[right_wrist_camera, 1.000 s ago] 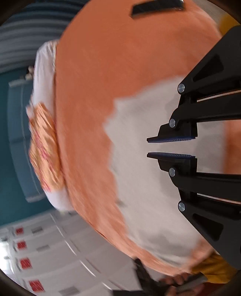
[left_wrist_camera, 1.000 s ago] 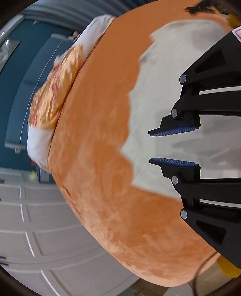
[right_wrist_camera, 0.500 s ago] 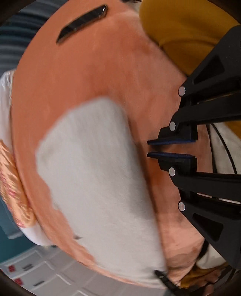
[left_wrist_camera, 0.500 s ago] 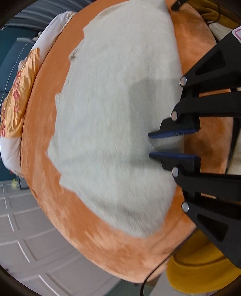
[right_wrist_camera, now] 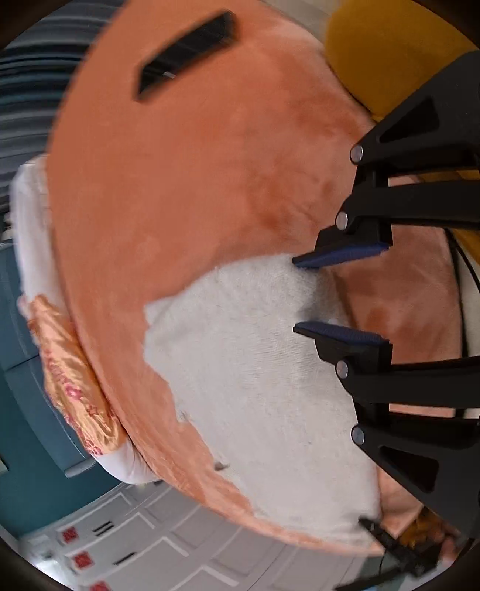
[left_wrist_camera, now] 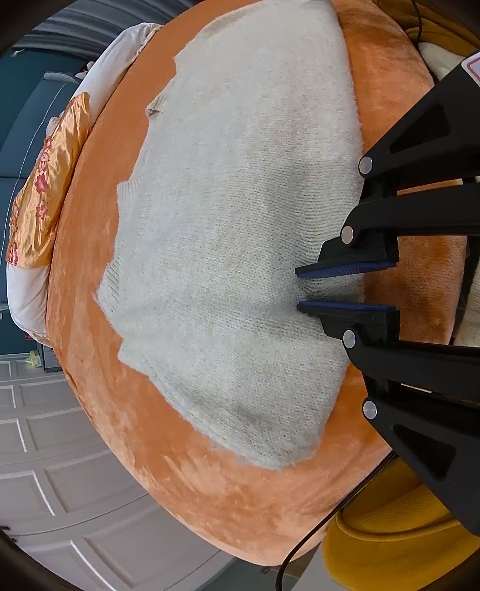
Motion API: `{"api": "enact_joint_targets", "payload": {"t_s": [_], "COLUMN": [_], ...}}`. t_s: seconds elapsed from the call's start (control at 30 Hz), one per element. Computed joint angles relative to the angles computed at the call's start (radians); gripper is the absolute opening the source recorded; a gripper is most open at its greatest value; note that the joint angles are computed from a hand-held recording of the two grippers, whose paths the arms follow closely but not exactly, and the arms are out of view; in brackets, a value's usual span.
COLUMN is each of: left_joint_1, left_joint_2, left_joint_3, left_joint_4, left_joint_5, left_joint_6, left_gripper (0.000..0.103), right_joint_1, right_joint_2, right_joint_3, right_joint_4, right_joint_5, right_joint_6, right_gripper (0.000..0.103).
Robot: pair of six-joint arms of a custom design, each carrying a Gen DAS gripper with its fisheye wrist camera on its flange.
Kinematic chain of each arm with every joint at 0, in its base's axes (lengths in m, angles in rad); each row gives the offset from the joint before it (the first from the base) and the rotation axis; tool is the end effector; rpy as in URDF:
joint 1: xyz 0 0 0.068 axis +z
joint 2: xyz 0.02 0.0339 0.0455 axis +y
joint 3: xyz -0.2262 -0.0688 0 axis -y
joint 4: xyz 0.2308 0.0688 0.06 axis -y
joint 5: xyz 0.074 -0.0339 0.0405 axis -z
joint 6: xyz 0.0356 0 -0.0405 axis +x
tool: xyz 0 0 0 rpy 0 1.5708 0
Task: Fold small clothes
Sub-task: 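Open both grippers and release the sweater onto the bed, then move the open left gripper to the side edge of the sweater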
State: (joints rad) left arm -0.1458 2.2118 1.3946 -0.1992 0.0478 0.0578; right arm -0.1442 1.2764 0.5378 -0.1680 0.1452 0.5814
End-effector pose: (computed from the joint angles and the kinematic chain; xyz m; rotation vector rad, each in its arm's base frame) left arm 0.4100 -0.0619 0.0744 0.2805 2.5731 -0.0942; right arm 0.2296 -0.0385 0.1329 0.9320 2.2810 0.0093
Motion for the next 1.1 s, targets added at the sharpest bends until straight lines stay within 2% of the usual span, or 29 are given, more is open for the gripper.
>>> {"api": "enact_joint_targets", "payload": {"t_s": [0.07,0.13,0.23,0.33,0.37,0.5,0.57,0.73,0.87,1.0,1.1], "left_joint_1": [0.001,-0.001,-0.011,-0.013,-0.011,0.006,0.008,0.045,0.118,0.178,0.204], "left_joint_2": [-0.001,-0.001,0.001,-0.002,-0.005,-0.020,-0.026,-0.112,-0.149,-0.091,-0.028], "left_joint_3": [-0.005,-0.009,-0.012,-0.017,-0.020,-0.035,-0.039,-0.108,-0.103,-0.006,0.069], "left_joint_4": [0.007,0.014,0.022,0.027,0.027,0.031,0.033,0.074,0.068,0.010,-0.055], "left_joint_5": [0.001,-0.006,-0.026,-0.030,-0.025,0.010,0.019,0.055,0.045,0.059,0.095], "left_joint_6": [0.000,0.000,0.002,0.006,0.004,-0.004,-0.011,-0.034,-0.075,-0.126,-0.156], "left_gripper": [0.017,0.017,0.017,0.017,0.017,0.017,0.017,0.018,0.027,0.034,0.036], "right_joint_1": [0.068,0.124,0.205,0.218,0.205,0.275,0.324,0.442,0.518,0.542,0.533], "right_joint_2": [-0.098,-0.157,-0.060,0.237,0.271,0.146,0.139,0.353,0.361,0.405,0.544], "right_joint_3": [-0.039,-0.049,0.003,0.152,0.165,0.166,0.183,0.297,0.341,0.452,0.537], "right_joint_4": [-0.008,-0.015,0.007,-0.061,-0.063,-0.081,-0.069,-0.055,-0.075,-0.082,-0.073], "right_joint_5": [0.094,0.138,0.116,0.048,0.008,0.087,0.093,0.077,0.106,0.161,0.118], "right_joint_6": [0.006,0.001,-0.013,-0.020,-0.010,0.030,0.024,0.000,0.000,-0.040,-0.019], "right_gripper": [0.028,0.028,0.028,0.028,0.026,0.026,0.026,0.026,0.026,0.026,0.026]}}
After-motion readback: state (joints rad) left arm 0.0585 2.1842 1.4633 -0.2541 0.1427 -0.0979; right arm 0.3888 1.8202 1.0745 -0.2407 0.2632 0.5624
